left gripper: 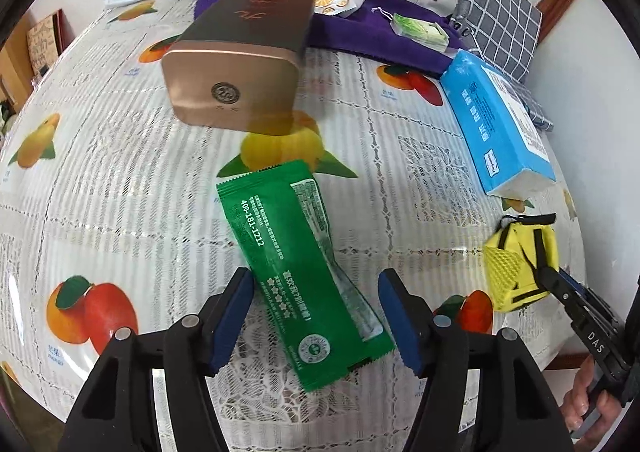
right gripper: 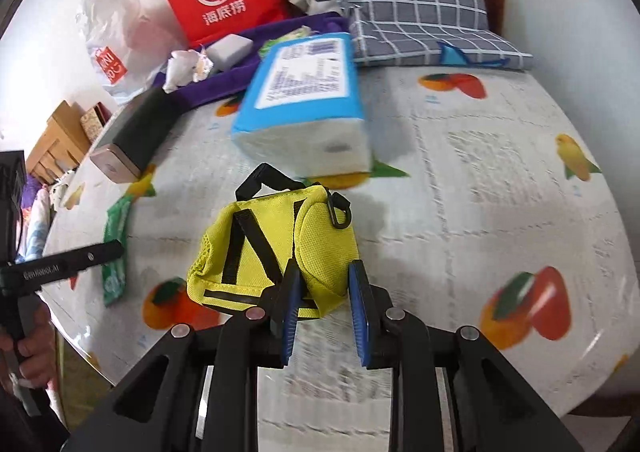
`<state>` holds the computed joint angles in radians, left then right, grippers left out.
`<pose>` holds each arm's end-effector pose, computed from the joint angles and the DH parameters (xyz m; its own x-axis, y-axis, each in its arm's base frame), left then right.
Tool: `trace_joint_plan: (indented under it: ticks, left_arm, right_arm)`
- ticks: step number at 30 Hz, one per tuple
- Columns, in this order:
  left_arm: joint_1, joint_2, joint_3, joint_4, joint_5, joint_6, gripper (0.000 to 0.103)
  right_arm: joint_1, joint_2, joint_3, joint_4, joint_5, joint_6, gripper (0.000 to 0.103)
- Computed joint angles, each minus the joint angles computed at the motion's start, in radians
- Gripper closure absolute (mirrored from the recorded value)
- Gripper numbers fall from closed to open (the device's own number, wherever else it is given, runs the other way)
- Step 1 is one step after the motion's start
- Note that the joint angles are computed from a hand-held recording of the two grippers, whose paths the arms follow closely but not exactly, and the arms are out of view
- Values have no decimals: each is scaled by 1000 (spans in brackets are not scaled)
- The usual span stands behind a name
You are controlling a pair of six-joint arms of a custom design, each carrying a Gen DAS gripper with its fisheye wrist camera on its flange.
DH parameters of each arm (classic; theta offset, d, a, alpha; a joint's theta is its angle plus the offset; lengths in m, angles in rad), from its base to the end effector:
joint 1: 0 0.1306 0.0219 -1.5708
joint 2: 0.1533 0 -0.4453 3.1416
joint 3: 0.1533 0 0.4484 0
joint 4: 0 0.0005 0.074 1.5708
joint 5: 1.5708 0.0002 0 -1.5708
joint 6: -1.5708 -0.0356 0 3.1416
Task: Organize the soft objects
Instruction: 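Move the left tool to the green strip packet while the right tool moves to the yellow mesh pouch, then grasp the green strip packet with the left tool while the right tool grasps the yellow pouch by its strap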
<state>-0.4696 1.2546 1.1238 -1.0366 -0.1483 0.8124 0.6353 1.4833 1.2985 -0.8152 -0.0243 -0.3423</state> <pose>0.3918 -0.1935 0.4110 -0.8514 -0.3730 -0.3686 -0.3231 0.9268 -0.1915 0.4433 0.3273 0.4002 -0.8407 -0.2029 -0.5021 -0.3414 0.9183 0.2006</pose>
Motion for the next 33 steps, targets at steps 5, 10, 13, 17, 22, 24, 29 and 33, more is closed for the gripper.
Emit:
trace_joint_plan:
  ticks: [5, 10, 13, 17, 22, 24, 29, 33]
  left_arm:
    - [-16, 31, 25, -19, -41, -23, 34]
    - [-24, 47, 39, -36, -68, -44, 31]
    - [-26, 50, 40, -36, -79, -51, 31]
    - [-34, 57, 44, -44, -100, -60, 31]
    - [-47, 66, 49, -50, -135, -81, 31]
    - [-51, 69, 50, -49, -148, -86, 34]
    - [-46, 49, 36, -34, -163, -81, 63]
    - [-17, 6, 0, 10, -118, -71, 75]
  right_arm:
    - [-30, -11, -18, 8, -41, 4, 75]
    - [-30, -3, -11, 37, -50, 18, 56]
    - [-26, 16, 6, 30, -40, 25, 54]
    - [-18, 40, 19, 22, -16, 27, 54]
    - [-11, 51, 19, 24, 20, 34, 59]
    - [-5, 55, 23, 18, 45, 47, 64]
    - [8, 55, 19, 30, 91, 65, 70]
    - [10, 54, 16, 42, 86, 59, 72]
